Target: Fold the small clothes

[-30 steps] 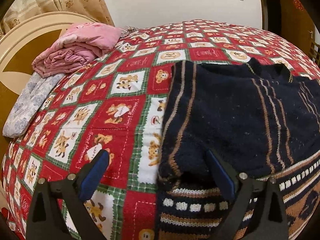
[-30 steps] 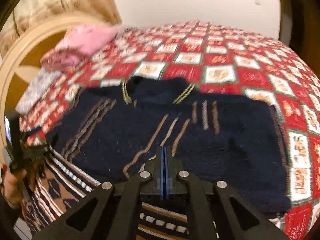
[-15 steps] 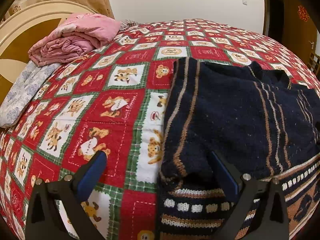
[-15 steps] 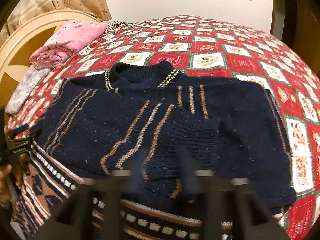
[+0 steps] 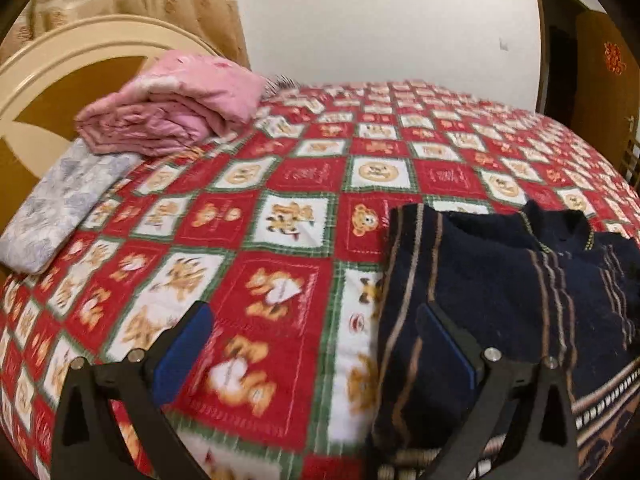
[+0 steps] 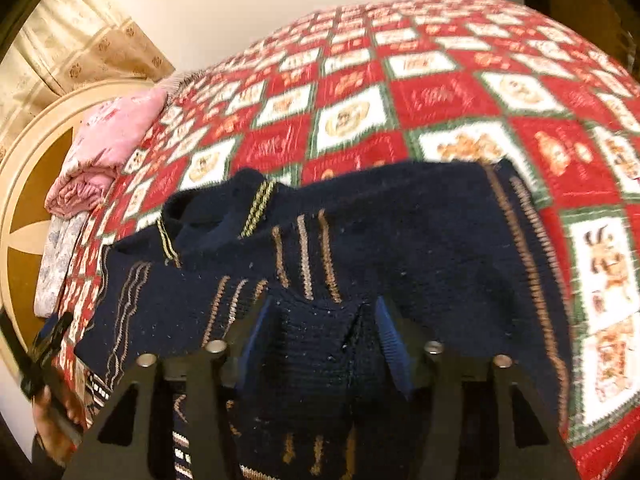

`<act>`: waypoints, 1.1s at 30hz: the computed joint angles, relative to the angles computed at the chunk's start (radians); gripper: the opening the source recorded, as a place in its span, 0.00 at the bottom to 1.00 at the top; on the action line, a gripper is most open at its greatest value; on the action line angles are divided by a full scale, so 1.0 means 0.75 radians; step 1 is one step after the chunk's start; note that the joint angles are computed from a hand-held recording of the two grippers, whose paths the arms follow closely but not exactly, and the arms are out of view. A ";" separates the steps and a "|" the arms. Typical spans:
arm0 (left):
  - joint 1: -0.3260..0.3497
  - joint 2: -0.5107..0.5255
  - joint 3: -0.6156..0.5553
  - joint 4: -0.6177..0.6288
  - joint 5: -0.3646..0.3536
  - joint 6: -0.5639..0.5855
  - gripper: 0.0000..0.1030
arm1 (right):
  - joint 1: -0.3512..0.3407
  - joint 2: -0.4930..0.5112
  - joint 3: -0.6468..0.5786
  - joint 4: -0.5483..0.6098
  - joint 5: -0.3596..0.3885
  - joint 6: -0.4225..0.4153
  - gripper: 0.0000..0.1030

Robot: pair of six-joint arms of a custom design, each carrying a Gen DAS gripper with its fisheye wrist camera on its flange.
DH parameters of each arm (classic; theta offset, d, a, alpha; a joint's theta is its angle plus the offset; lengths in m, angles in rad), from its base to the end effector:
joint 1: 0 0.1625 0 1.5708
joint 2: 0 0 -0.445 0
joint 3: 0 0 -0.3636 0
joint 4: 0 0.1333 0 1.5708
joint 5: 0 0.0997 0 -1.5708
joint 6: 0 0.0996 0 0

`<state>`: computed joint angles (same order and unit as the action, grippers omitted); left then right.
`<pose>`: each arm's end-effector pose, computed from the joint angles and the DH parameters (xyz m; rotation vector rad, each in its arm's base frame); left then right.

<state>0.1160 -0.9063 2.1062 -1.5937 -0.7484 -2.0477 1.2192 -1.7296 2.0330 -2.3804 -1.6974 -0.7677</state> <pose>-0.3554 -0.2491 0.0559 -0.0261 1.9713 -1.0387 -0.0285 -0.4281 0.4552 0.5189 -2.6740 0.5053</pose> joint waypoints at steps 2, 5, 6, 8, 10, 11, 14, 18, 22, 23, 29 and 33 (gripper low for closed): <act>0.054 0.004 0.018 -0.100 0.006 0.076 1.00 | 0.005 0.002 0.017 0.022 -0.008 -0.041 0.44; 0.108 0.063 -0.008 -0.088 -0.030 0.092 1.00 | 0.058 0.002 0.101 -0.169 -0.123 -0.129 0.16; 0.108 0.065 -0.005 -0.099 -0.041 0.090 1.00 | 0.065 -0.002 0.099 -0.174 -0.112 -0.124 0.10; 0.089 0.056 -0.003 -0.062 -0.031 0.041 1.00 | 0.081 -0.010 0.098 -0.215 -0.084 -0.131 0.09; 0.074 0.055 -0.007 -0.004 -0.038 -0.031 1.00 | 0.094 -0.018 0.096 -0.265 -0.059 -0.133 0.08; 0.074 0.053 -0.010 0.019 -0.045 -0.059 1.00 | 0.106 -0.018 0.094 -0.293 -0.041 -0.120 0.08; 0.063 0.046 -0.012 0.076 -0.059 -0.162 1.00 | 0.152 0.012 0.106 -0.395 -0.083 -0.120 0.08; 0.044 0.067 -0.034 0.157 -0.074 -0.227 1.00 | 0.131 -0.016 0.133 -0.499 -0.046 -0.111 0.08; 0.092 0.122 -0.086 0.139 -0.096 -0.060 1.00 | 0.111 0.064 0.119 -0.508 -0.200 -0.164 0.10; 0.099 0.141 -0.111 0.174 -0.107 -0.056 1.00 | 0.097 0.096 0.108 -0.482 -0.240 -0.172 0.11; 0.104 0.200 -0.179 0.296 -0.159 -0.039 1.00 | 0.047 -0.068 0.135 -0.357 -0.013 -0.242 0.45; 0.095 0.210 -0.188 0.323 -0.187 -0.052 1.00 | 0.090 -0.110 0.195 -0.284 -0.105 -0.354 0.45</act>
<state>0.1871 -0.7489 1.9651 -1.3513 -0.8887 -2.0865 1.2868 -1.8121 2.1793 -2.5938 -1.7762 -1.0333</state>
